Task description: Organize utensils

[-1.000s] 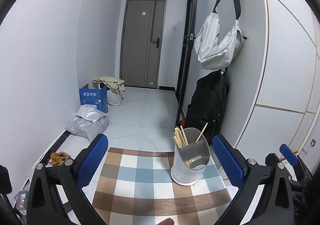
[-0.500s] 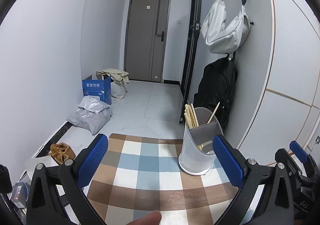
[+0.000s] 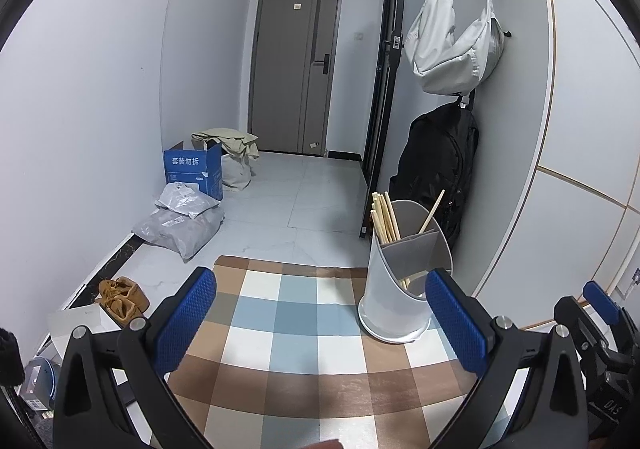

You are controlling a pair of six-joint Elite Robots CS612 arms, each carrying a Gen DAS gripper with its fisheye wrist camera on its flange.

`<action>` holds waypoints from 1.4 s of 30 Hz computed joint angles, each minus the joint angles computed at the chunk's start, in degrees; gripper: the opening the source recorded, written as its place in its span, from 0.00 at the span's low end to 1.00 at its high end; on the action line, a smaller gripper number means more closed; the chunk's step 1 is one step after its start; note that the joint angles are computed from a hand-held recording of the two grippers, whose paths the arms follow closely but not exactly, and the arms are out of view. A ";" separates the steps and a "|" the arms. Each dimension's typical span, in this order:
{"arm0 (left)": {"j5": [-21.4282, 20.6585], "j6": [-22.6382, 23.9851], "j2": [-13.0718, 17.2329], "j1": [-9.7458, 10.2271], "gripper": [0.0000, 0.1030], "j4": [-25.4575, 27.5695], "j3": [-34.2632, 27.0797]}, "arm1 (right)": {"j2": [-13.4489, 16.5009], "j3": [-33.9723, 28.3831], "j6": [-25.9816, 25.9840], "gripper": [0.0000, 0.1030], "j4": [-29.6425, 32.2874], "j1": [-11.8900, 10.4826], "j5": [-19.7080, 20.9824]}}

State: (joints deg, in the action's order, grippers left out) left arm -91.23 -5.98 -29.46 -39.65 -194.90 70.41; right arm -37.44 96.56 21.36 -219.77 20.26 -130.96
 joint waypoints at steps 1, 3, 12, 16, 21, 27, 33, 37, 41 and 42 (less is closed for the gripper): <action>0.00 -0.06 0.00 0.02 0.99 -0.05 0.03 | 0.00 0.01 -0.15 1.00 -0.12 0.05 -0.06; -0.12 -0.32 0.00 0.06 0.99 0.17 0.03 | 0.06 -0.06 -0.39 1.00 -0.24 0.14 -0.19; 0.12 0.32 0.03 0.02 0.99 -0.53 0.20 | 0.03 -0.06 -0.26 1.00 -0.31 0.36 -0.81; 0.12 0.33 0.00 0.03 0.99 -0.47 0.29 | -0.03 0.00 -0.23 1.00 -0.25 0.38 -0.84; 0.65 0.31 -0.03 -0.04 0.99 -1.10 0.52 | -0.03 -0.01 -0.41 1.00 -0.16 0.42 -0.95; 0.53 0.45 0.01 -0.08 0.99 -1.31 0.46 | -0.08 0.01 -0.31 1.00 0.04 0.43 -1.00; 0.58 0.32 0.04 -0.10 0.99 -1.42 0.42 | -0.06 0.00 -0.31 1.00 0.13 0.41 -0.96; 0.58 0.42 0.03 -0.08 0.99 -1.49 0.47 | -0.01 -0.01 -0.37 1.00 0.15 0.41 -0.96; 0.77 0.44 0.05 -0.14 0.99 -1.70 0.49 | -0.02 0.05 -0.32 1.00 0.17 0.39 -0.91; 0.80 0.36 0.04 -0.14 0.99 -1.64 0.49 | -0.02 0.04 -0.37 1.00 0.19 0.39 -0.96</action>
State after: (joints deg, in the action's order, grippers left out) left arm -90.44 -5.62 -29.42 -39.79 -196.54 70.90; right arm -37.46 96.60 20.98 -219.59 20.65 -131.91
